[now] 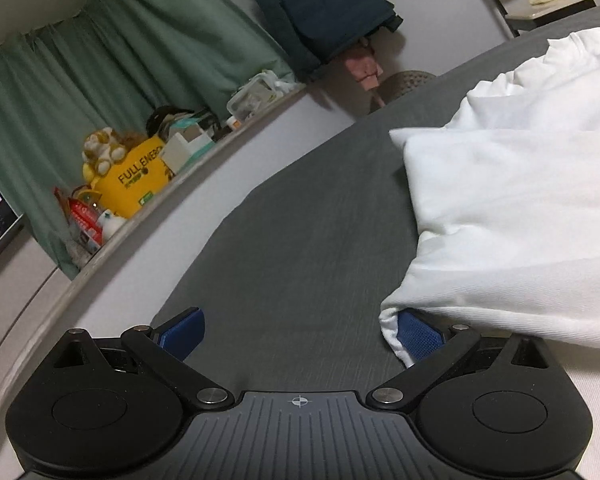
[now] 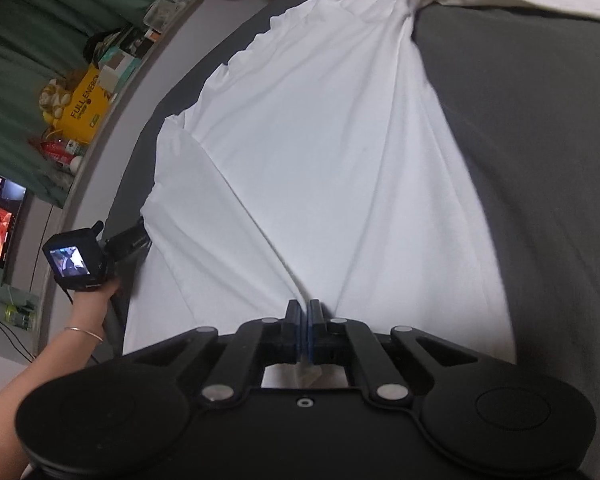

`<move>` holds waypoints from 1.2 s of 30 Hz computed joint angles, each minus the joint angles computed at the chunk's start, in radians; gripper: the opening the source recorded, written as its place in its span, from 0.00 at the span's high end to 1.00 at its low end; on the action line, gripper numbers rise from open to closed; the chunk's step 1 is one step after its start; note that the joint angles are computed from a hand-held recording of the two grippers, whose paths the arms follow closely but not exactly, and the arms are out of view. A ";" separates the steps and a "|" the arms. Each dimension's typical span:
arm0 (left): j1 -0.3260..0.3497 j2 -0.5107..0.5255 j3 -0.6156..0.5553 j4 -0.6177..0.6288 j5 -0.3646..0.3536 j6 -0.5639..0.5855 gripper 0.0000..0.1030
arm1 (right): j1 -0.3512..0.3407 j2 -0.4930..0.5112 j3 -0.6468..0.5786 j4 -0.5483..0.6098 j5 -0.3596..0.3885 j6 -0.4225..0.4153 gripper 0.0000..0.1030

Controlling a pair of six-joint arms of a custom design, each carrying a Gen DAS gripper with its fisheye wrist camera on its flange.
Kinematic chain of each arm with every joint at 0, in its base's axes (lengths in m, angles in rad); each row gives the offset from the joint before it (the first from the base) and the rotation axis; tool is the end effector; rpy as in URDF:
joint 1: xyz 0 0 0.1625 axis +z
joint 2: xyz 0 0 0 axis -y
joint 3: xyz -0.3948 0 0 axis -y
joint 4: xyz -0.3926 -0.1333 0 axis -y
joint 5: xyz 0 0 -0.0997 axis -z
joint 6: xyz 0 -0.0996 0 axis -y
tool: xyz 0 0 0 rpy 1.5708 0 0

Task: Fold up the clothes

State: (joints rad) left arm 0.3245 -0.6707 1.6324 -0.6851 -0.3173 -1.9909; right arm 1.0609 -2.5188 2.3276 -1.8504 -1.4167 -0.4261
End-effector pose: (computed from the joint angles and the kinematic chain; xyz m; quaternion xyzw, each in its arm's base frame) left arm -0.3792 -0.3680 -0.0015 0.2583 0.6251 -0.3841 0.6286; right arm 0.0329 -0.2456 0.4249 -0.0227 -0.9694 0.2413 0.0381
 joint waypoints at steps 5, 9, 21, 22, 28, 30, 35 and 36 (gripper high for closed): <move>-0.008 -0.039 0.047 -0.110 -0.003 0.084 0.00 | 0.039 0.056 -0.011 -0.018 -0.039 0.044 0.96; -0.040 -0.060 0.086 -0.174 -0.011 0.151 0.00 | 0.087 0.076 -0.021 -0.076 -0.067 0.080 0.83; -0.052 -0.031 0.097 -0.095 0.051 0.035 0.00 | 0.448 0.403 -0.039 -0.489 0.006 0.269 0.50; -0.051 -0.039 0.108 -0.113 0.066 0.058 0.00 | 0.512 0.499 -0.074 -0.545 -0.033 0.303 0.50; -0.037 -0.131 0.235 -0.452 0.124 0.359 0.00 | 0.767 1.075 -0.435 -0.688 -0.223 0.386 0.50; -0.028 -0.149 0.253 -0.534 0.118 0.428 0.00 | 0.805 1.242 -0.593 -0.651 -0.290 0.396 0.50; -0.017 -0.169 0.277 -0.627 0.104 0.482 0.00 | 0.869 1.562 -0.954 -0.435 -0.544 0.465 0.50; -0.017 -0.172 0.281 -0.643 0.103 0.494 0.00 | 0.874 1.594 -0.988 -0.403 -0.576 0.491 0.50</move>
State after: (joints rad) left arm 0.3077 -0.8427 1.9136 -1.3278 -0.2141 -1.4973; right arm 1.9350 -0.9249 1.3391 -2.2534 -1.9923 0.0650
